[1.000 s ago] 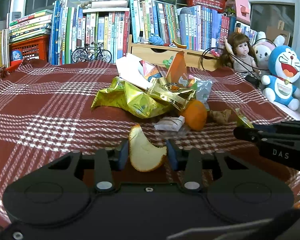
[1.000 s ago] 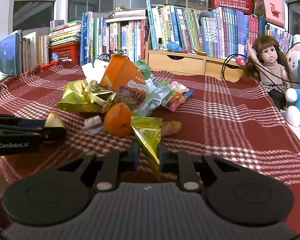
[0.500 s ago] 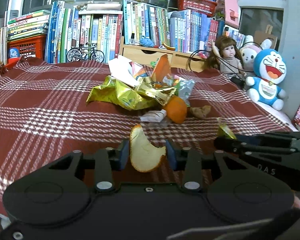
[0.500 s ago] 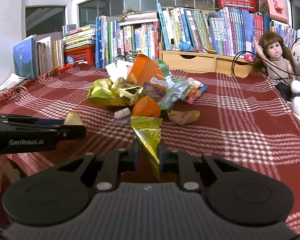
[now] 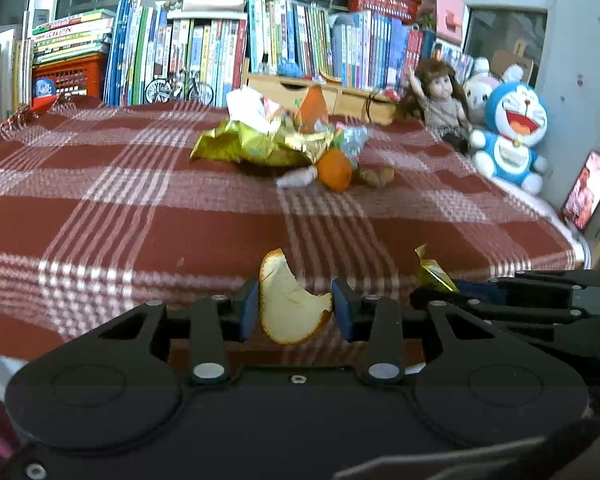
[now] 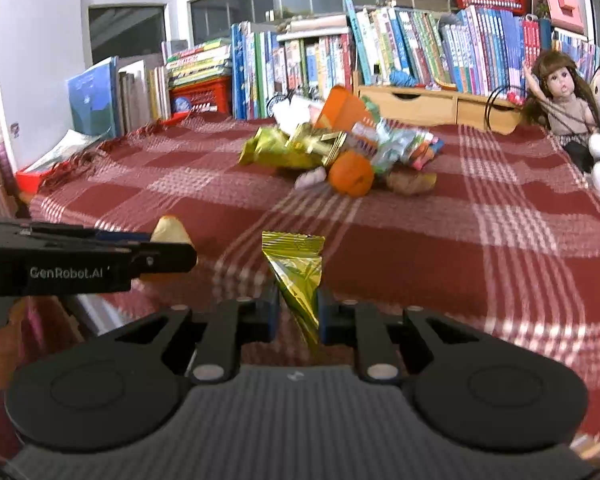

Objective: Collect trash
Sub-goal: 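Carry the apple peel into the bin with the left tool while the right tool drops the gold strip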

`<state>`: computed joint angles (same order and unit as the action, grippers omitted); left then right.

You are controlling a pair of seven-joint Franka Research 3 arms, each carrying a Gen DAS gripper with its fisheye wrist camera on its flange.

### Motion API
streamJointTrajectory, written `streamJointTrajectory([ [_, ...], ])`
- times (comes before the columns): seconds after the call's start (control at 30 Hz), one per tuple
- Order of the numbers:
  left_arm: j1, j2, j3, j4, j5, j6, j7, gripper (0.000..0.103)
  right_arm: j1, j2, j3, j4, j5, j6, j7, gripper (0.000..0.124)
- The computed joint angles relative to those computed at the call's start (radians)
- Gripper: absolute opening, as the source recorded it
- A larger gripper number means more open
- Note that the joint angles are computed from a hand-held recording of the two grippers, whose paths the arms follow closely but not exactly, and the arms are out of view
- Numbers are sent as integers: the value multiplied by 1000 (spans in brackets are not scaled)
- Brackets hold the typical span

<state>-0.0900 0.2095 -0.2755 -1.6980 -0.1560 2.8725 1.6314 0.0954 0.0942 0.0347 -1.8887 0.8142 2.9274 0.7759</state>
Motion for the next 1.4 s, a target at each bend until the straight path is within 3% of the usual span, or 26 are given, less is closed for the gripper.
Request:
streamJointTrajectory([
  [0.3, -13, -38, 35, -89, 9, -147, -24, 37, 26, -43, -29, -120, -198, -120, 209, 24],
  [0.6, -35, 79, 62, -36, 124, -316, -169, 37, 19, 76, -37, -70, -323, -258, 385, 24],
  [0.87, -34, 121, 57, -21, 170, -382, -194, 37, 20, 139, -32, -40, -391, -281, 482, 25],
  [1.4, -43, 155, 53, -1, 196, -416, -216, 39, 27, 184, -24, -5, -435, -316, 551, 29],
])
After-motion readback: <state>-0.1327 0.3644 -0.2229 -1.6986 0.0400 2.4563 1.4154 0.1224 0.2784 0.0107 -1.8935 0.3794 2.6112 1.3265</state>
